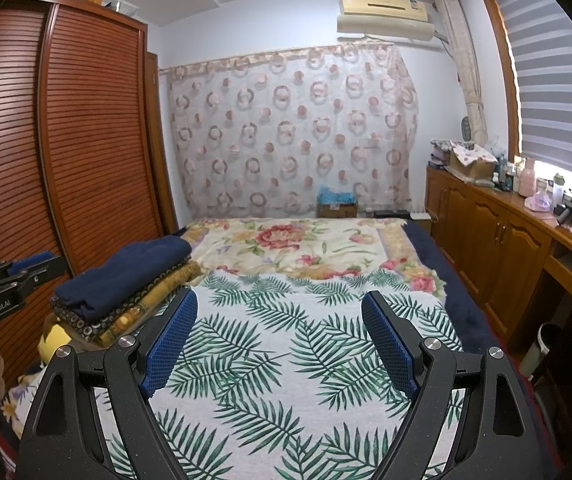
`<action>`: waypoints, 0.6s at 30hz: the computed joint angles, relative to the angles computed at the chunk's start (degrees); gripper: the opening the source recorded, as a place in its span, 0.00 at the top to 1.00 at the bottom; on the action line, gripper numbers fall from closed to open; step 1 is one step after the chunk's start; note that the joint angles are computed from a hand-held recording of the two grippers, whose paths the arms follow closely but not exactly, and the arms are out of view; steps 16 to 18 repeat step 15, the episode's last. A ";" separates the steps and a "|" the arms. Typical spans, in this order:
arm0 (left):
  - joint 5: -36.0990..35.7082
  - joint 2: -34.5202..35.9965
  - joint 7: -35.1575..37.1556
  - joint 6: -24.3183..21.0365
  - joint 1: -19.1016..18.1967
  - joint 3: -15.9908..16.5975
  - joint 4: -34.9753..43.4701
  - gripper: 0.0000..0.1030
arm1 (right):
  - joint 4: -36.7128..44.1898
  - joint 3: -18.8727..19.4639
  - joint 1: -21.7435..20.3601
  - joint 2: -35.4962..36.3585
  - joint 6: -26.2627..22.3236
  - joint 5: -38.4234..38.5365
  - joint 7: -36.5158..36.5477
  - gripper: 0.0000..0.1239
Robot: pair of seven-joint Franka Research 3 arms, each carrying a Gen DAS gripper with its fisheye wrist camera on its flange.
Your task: Fold small clothes
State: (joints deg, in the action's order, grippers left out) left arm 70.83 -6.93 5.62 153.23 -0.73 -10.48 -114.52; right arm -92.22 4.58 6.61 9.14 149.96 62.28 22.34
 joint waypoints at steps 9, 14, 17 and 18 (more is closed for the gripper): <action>0.15 -0.01 -0.10 0.10 0.05 0.07 -0.10 0.70 | 0.07 0.01 -0.08 0.09 -0.12 0.00 -0.02 0.30; 0.25 -0.03 -0.16 0.07 0.05 0.06 -0.11 0.70 | 0.29 0.07 -0.02 0.16 0.01 -0.36 0.42 0.30; 0.30 -0.06 -0.27 0.06 0.06 0.05 -0.14 0.70 | 0.36 0.07 -0.06 0.20 -0.06 -0.30 0.36 0.30; 0.30 -0.06 -0.27 0.06 0.06 0.05 -0.14 0.70 | 0.36 0.07 -0.06 0.20 -0.06 -0.30 0.36 0.30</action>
